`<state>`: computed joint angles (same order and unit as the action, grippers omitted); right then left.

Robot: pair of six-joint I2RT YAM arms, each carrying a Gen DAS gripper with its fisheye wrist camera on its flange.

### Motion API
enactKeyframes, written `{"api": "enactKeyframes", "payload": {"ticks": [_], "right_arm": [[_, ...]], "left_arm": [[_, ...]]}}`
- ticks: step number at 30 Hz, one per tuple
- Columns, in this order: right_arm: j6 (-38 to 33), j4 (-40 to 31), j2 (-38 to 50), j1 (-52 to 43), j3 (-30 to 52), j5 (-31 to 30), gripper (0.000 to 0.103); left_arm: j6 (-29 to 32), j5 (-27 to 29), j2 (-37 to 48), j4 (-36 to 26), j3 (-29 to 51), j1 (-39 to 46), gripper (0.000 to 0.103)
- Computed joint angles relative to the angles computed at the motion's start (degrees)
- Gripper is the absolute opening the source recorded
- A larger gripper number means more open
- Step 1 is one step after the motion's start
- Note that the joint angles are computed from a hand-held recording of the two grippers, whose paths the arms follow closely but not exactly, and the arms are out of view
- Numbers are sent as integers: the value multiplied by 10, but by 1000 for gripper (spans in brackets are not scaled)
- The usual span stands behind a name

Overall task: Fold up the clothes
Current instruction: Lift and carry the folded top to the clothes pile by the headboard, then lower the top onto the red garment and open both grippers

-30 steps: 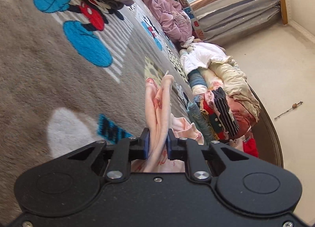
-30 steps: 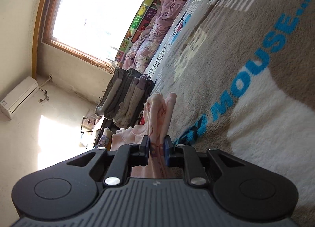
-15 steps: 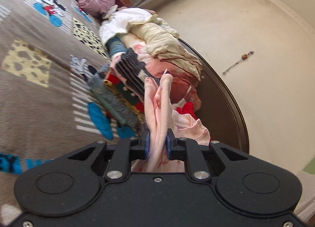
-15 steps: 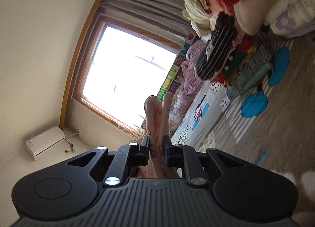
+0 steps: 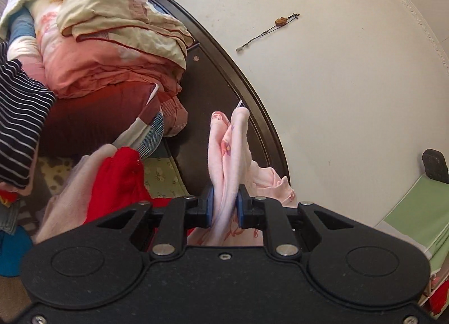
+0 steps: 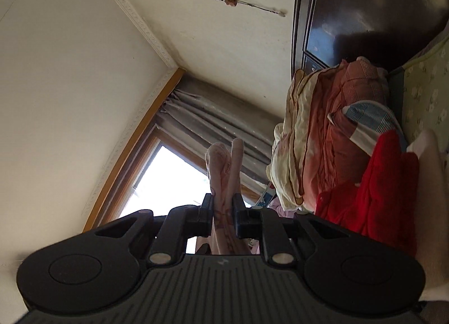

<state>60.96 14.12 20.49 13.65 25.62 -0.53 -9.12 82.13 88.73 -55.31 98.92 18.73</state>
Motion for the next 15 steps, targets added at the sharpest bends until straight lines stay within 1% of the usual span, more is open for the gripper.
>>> {"api": "enactKeyframes", "payload": {"ticks": [1,2,3,4,5,6,7,8,9,10,12,13,14,15], "right_arm": [[24,20,27,-66,6,-50,17],[40,43,53,-104,8,-76,17],[54,66,80,-135,10,-96,17],[58,70,96,-154,9,-107,17],[62,75,113,-172,9,-116,17],[64,80,131,-188,8,-125,17],[51,75,153,-188,11,-117,17],[-30,-3,154,-160,35,-68,18],[-102,-70,162,-126,57,-4,18],[-171,-121,165,-97,72,56,18],[-232,-97,107,-39,37,124,18],[-287,-87,101,-2,35,165,18],[-318,-73,100,14,32,169,18],[-349,-58,101,30,29,172,18]], "left_arm": [[-33,-24,8,40,0,-23,13],[-33,-55,18,52,2,-42,13],[-30,-86,28,61,7,-61,13],[-26,-117,40,66,15,-79,14],[-21,-148,54,70,24,-97,18],[-6,-201,60,75,26,-115,22],[18,-281,42,100,-1,-132,25],[39,-341,12,142,-48,-142,25],[54,-368,-19,189,-99,-143,25],[53,-342,-56,247,-159,-128,25],[36,-294,-125,356,-266,-100,25],[33,-282,-152,400,-307,-93,25],[34,-273,-172,429,-337,-90,25],[44,-270,-180,433,-350,-94,25]]}}
